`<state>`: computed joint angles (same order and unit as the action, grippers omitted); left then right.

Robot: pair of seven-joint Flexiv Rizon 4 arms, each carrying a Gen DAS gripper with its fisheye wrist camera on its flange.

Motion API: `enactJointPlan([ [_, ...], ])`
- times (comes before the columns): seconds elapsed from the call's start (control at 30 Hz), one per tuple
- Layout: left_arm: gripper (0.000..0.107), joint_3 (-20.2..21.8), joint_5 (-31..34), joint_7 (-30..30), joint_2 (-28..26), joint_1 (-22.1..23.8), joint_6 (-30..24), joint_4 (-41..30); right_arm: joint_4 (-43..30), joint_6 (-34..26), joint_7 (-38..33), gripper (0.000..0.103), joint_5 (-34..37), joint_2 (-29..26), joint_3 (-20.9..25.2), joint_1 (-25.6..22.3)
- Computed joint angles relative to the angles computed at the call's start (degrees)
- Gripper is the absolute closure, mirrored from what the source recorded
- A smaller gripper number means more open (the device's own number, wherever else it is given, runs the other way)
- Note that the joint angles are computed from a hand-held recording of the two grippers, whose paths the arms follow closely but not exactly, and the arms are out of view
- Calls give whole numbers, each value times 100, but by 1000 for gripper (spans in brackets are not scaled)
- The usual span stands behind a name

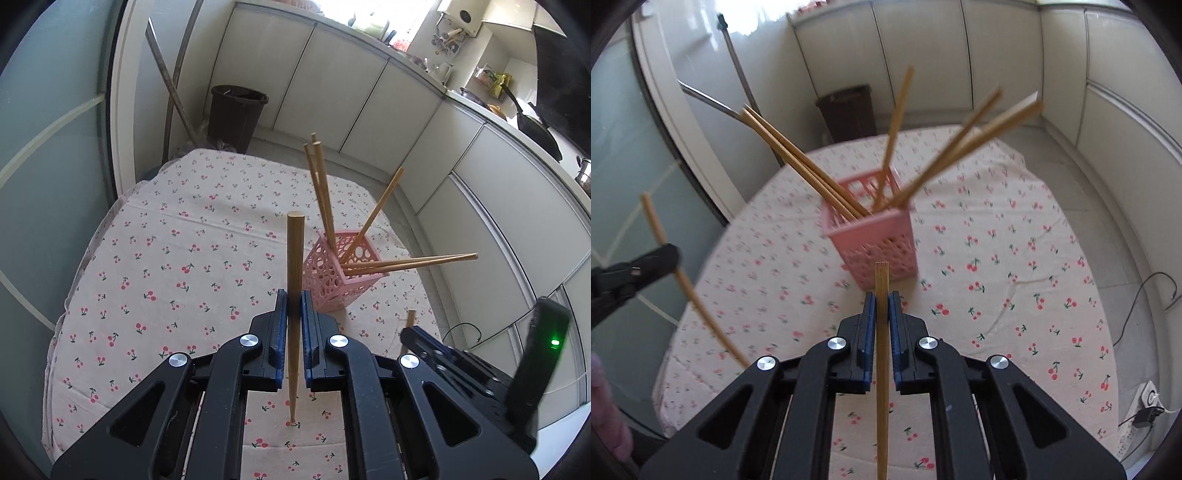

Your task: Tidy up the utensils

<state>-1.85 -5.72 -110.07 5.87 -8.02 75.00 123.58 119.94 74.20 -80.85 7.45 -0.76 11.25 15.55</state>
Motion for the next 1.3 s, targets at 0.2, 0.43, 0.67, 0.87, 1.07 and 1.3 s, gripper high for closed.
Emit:
enactJointPlan([
  [0.2,100,-78,355,-58,167,25,195,-40,61,166,-619,95,664,616,-29,74],
  [0.43,100,-214,843,-339,361,183,4,-294,-8,143,-865,95,1075,1209,-395,343],
  [0.67,100,-342,1183,-510,262,334,-64,-963,-497,270,-791,95,1128,1281,-612,363],
  [0.87,100,-411,1602,-730,-212,313,-32,-1787,-1046,620,-778,95,1087,999,-741,299],
  [1.07,100,-216,2041,-1038,-905,21,-256,-2548,-1589,716,-795,95,1213,529,-728,152],
  [1.3,92,26,1132,-439,-1321,-138,-211,-2446,-1845,834,-382,95,834,56,-463,-205],
])
